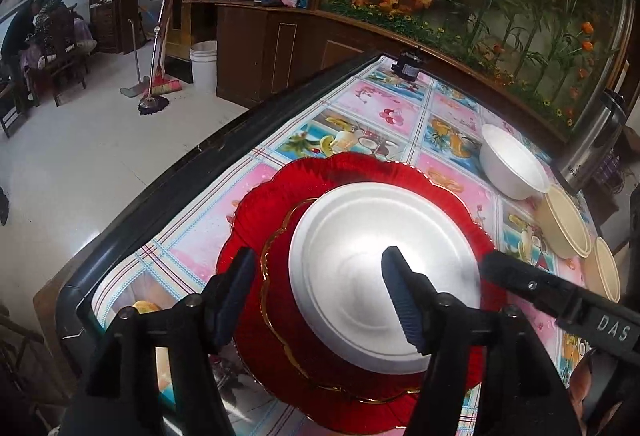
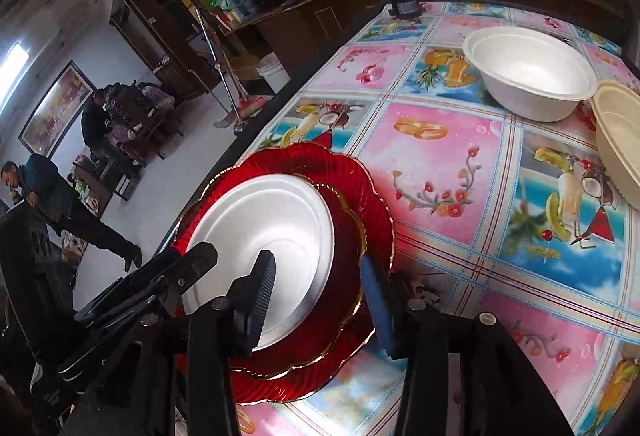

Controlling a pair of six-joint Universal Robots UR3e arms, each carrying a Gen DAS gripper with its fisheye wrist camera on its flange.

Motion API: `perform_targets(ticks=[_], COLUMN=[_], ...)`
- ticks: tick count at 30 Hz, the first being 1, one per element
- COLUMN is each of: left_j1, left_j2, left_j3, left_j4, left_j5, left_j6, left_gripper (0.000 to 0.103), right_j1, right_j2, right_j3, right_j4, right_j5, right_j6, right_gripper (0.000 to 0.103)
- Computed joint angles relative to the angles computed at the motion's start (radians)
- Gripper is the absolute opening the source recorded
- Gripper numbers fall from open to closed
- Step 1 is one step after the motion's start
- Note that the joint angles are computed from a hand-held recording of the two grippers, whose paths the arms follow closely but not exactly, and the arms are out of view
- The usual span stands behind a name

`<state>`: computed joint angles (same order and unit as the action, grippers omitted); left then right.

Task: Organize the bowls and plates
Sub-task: 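Open the right gripper and pull it back from the stack, then grasp the rim of a beige pulp bowl with the right gripper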

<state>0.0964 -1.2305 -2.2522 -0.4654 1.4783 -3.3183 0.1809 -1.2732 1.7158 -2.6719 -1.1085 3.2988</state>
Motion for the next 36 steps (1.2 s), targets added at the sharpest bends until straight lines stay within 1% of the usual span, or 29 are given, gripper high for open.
perform_targets(ticks=[4, 8, 13, 14, 15, 17, 18, 19, 22, 24, 26, 29, 31, 32, 33, 36], left_j1=[-0.051, -0.147, -0.378, -0.413, -0.462, -0.568, -0.596, -0.639, -0.709, -0.729, -0.737, -0.733, -0.722, -0.717, -0.709, -0.679], left_j2=[0.01, -0.019, -0.135, -0.159, -0.193, -0.274, -0.303, -0.351, -0.46, -0.512, -0.55, -0.584, -0.584, -0.578, -0.574, -0.566], left_j3=[0.015, 0.054, 0.153, 0.171, 0.195, 0.25, 0.265, 0.294, 0.358, 0.379, 0.389, 0.391, 0.389, 0.379, 0.371, 0.361], left_j4=[0.0, 0.009, 0.05, 0.059, 0.07, 0.089, 0.099, 0.104, 0.093, 0.081, 0.079, 0.075, 0.066, 0.081, 0.087, 0.072], left_j5=[0.035, 0.091, 0.245, 0.268, 0.299, 0.357, 0.369, 0.371, 0.354, 0.326, 0.31, 0.293, 0.271, 0.263, 0.251, 0.203], left_j6=[-0.026, -0.052, -0.08, -0.081, -0.079, -0.065, -0.061, -0.044, -0.015, -0.004, 0.0, -0.008, -0.009, -0.011, -0.013, -0.021], left_gripper=[0.07, 0.07, 0.072, 0.075, 0.077, 0.078, 0.078, 0.079, 0.08, 0.08, 0.08, 0.08, 0.08, 0.08, 0.08, 0.08], right_j1=[-0.057, -0.126, -0.251, -0.276, -0.311, -0.379, -0.413, -0.445, -0.554, -0.622, -0.661, -0.646, -0.601, -0.582, -0.562, -0.532], right_j2=[-0.061, -0.114, -0.186, -0.201, -0.223, -0.266, -0.286, -0.308, -0.361, -0.373, -0.355, -0.267, -0.186, -0.154, -0.111, -0.046], right_j3=[0.071, 0.145, 0.239, 0.254, 0.275, 0.308, 0.324, 0.34, 0.371, 0.371, 0.339, 0.218, 0.125, 0.096, 0.053, 0.002], right_j4=[-0.029, -0.035, -0.024, -0.021, -0.012, 0.011, 0.022, 0.035, 0.078, 0.105, 0.12, 0.15, 0.156, 0.155, 0.165, 0.194], right_j5=[0.043, 0.078, 0.14, 0.152, 0.169, 0.202, 0.217, 0.231, 0.279, 0.295, 0.285, 0.203, 0.122, 0.092, 0.071, 0.048], right_j6=[-0.001, -0.013, -0.037, -0.041, -0.048, -0.063, -0.072, -0.079, -0.104, -0.117, -0.125, -0.16, -0.196, -0.207, -0.219, -0.26], right_gripper=[0.049, 0.049, 0.049, 0.049, 0.049, 0.049, 0.049, 0.049, 0.049, 0.049, 0.049, 0.049, 0.056, 0.057, 0.057, 0.057])
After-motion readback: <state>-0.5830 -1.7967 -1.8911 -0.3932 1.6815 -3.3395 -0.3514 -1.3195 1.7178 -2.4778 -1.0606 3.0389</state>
